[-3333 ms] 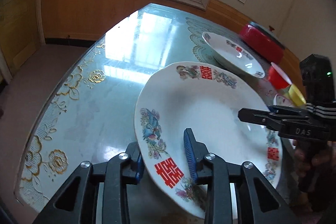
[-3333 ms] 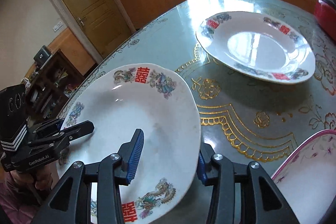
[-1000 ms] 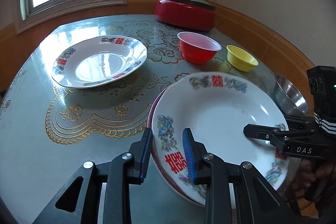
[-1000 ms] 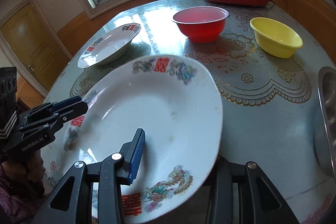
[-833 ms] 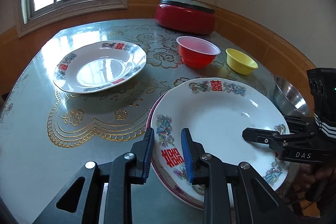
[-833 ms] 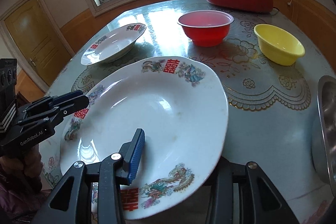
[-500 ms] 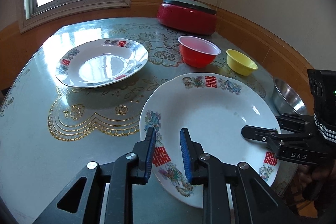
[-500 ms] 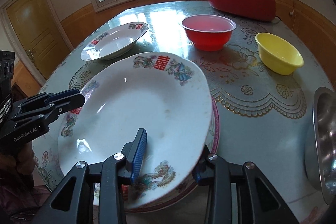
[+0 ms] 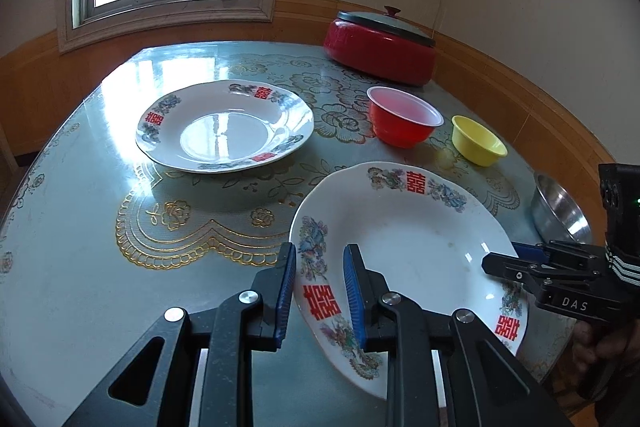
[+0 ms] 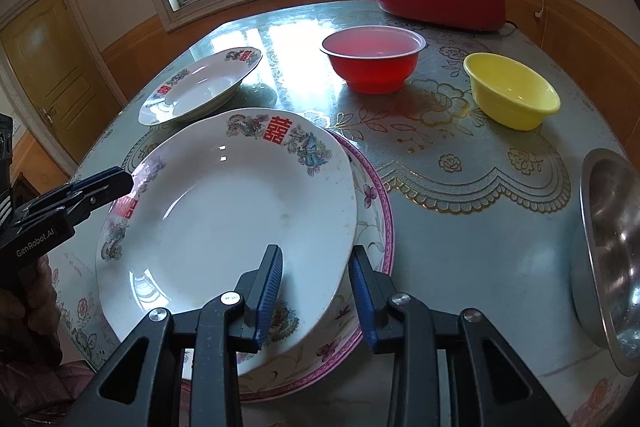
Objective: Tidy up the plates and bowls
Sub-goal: 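Lower the large plate onto the floral plate with the left gripper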
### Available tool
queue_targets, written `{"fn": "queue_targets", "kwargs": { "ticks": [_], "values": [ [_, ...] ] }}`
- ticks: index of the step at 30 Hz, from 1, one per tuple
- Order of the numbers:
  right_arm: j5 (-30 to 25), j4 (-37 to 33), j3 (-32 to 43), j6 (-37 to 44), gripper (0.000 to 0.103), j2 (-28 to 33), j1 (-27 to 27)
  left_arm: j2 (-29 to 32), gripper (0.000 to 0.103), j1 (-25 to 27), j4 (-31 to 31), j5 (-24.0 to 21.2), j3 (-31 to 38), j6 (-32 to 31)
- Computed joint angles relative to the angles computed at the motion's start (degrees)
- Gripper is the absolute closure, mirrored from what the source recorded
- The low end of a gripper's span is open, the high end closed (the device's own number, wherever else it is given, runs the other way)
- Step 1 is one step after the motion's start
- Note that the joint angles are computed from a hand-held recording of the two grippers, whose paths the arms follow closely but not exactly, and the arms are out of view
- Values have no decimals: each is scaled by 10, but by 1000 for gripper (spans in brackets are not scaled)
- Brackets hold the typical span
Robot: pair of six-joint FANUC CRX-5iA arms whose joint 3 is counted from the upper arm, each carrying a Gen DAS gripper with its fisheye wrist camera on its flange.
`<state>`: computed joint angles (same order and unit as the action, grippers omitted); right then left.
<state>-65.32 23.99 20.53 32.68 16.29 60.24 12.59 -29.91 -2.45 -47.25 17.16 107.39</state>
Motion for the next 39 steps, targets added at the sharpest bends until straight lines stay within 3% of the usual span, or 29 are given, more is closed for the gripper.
{"fn": "queue_targets", "kwargs": {
  "ticks": [5, 13, 20, 24, 28, 39],
  "values": [
    [6, -17, 4, 1, 69, 4, -2, 10, 72, 2, 16, -13, 5, -20],
    [-37, 42, 4, -2, 77, 4, 11, 23, 71, -17, -20, -39, 33, -34],
    [-52, 67, 7, -7, 78, 7, 16, 24, 70, -12, 2, -36, 29, -58],
    [-26, 34, -9, -17, 78, -12, 2, 26, 71, -12, 10, -34, 27, -74],
    [55, -9, -60, -71, 76, -55, -20, 23, 71, -8, 21, -27, 19, -76],
    [-34, 58, -15, -31, 74, -3, 8, 28, 71, -14, -3, -51, 31, -42]
  ]
}}
